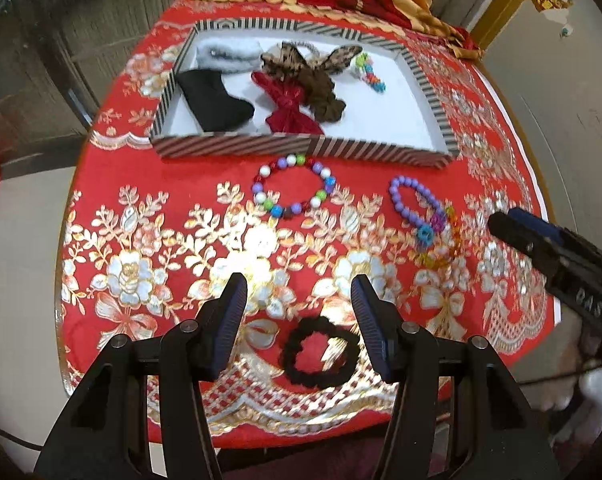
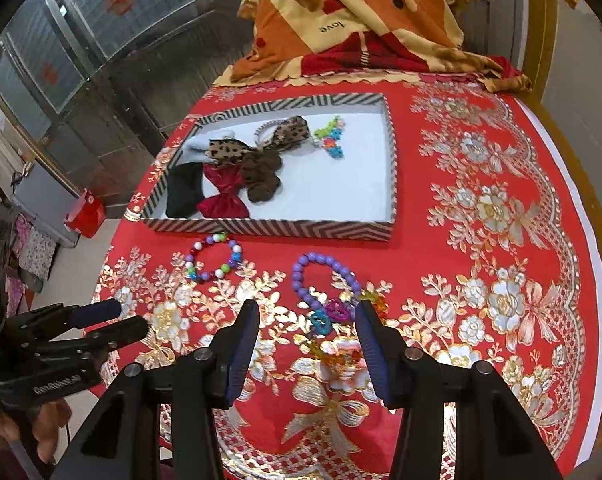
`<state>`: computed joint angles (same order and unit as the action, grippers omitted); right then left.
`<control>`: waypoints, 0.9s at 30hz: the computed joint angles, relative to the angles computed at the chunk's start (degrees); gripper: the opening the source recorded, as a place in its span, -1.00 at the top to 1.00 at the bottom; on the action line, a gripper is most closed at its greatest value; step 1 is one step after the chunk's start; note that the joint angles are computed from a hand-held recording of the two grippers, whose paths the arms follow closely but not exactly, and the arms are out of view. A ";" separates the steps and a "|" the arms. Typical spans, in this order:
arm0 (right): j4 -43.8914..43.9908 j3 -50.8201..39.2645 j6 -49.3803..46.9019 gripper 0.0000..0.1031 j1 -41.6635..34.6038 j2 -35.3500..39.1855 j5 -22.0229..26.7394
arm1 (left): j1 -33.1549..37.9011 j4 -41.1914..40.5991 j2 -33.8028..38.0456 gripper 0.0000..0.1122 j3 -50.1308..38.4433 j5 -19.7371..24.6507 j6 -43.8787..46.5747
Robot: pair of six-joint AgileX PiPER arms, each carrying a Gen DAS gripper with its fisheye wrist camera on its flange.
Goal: Organize jewelry
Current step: 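Move the left gripper over the black scrunchie while the right gripper reaches the orange bead bracelet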
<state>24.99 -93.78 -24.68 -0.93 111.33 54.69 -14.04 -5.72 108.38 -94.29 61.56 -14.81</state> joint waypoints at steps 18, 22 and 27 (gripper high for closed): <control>-0.19 0.46 -6.11 0.07 -3.76 5.79 -2.07 | -1.78 2.30 1.46 -0.03 9.77 -0.59 5.84; 0.82 -1.94 -6.76 0.08 -3.58 7.97 -0.94 | -3.13 3.21 2.56 -0.03 10.04 -0.91 5.01; 2.59 -5.70 -4.87 0.08 -3.54 12.05 0.87 | -5.41 5.04 4.46 -0.03 9.34 -1.18 2.55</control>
